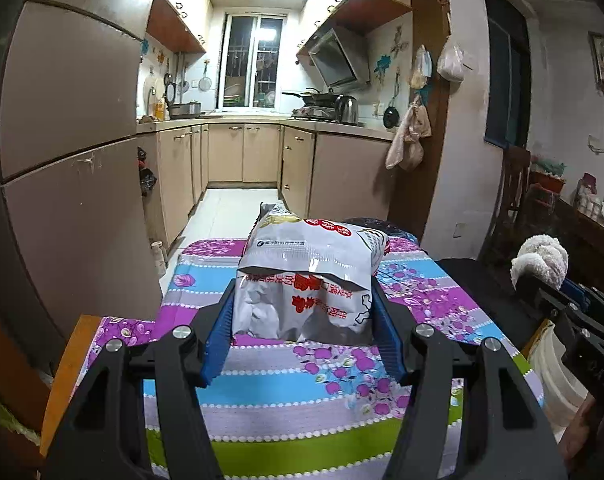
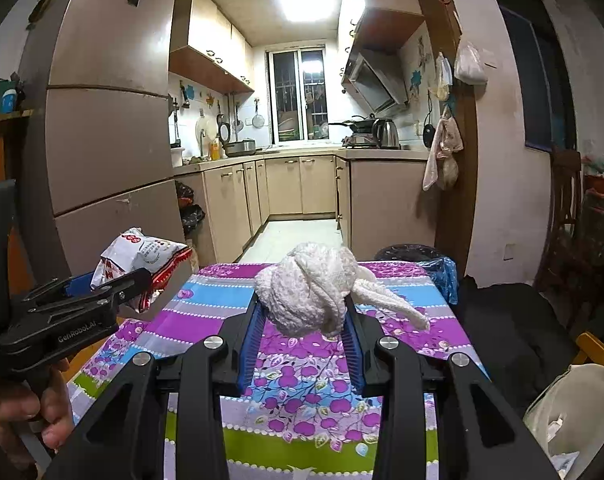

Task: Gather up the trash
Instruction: 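Carry the white snack bag and cloth wad with both tools over the basin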

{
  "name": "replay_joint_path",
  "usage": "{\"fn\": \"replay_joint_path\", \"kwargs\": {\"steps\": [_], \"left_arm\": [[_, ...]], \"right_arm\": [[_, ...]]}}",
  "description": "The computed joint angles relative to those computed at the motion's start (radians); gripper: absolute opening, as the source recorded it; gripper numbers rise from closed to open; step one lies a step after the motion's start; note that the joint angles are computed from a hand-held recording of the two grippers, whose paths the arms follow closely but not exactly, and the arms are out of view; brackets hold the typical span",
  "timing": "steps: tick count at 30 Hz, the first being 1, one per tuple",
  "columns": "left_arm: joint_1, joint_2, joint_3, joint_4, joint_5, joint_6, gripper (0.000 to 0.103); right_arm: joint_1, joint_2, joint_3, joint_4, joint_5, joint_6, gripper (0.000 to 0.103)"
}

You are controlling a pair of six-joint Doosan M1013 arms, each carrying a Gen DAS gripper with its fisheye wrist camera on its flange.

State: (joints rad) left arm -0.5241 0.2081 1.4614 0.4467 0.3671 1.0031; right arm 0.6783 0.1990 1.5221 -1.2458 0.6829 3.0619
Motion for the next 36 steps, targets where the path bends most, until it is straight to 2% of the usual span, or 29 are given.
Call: {"fn": "replay_joint_path", "kwargs": {"steps": [5,9,13,17,20,24,28,33,34,36], "left_arm": [[-0.028,0.006,-0.017,-0.106,0.004,0.131,0.058],[-0.053,0.026,-0.054,-0.270,0.015,0.300,0.058],[-0.087,0.052,-0.100,-0.421,0.046,0.455,0.058],[-0.126,0.086,-0.158,-0.564,0.105,0.623,0.058],[-0.156,0.122,-0.214,-0.662,0.177,0.737,0.058],[-0.199,0.180,-0.303,-0.724,0.286,0.822,0.058],[-0.243,0.242,-0.390,-0.756,0.398,0.870,0.058],[-0.286,0.332,-0.508,-0.748,0.575,0.877,0.058],[-0.292,0.343,-0.520,-0.743,0.598,0.872,0.058],[-0.305,0.368,-0.545,-0.718,0.641,0.862,0.058]], "right_arm": [[0.003,-0.037,0.027,0.009,0.059,0.012,0.037],[-0.004,-0.086,0.065,0.034,0.134,0.007,0.037],[-0.029,-0.149,0.113,0.086,0.187,-0.003,0.038],[-0.070,-0.217,0.164,0.151,0.207,-0.012,0.038],[-0.117,-0.272,0.199,0.234,0.237,-0.053,0.038],[-0.180,-0.335,0.241,0.331,0.285,-0.111,0.038],[-0.275,-0.393,0.287,0.472,0.308,-0.211,0.038],[-0.394,-0.419,0.332,0.651,0.297,-0.346,0.038],[-0.425,-0.421,0.342,0.690,0.284,-0.376,0.038],[-0.456,-0.412,0.352,0.729,0.264,-0.396,0.038]]}}
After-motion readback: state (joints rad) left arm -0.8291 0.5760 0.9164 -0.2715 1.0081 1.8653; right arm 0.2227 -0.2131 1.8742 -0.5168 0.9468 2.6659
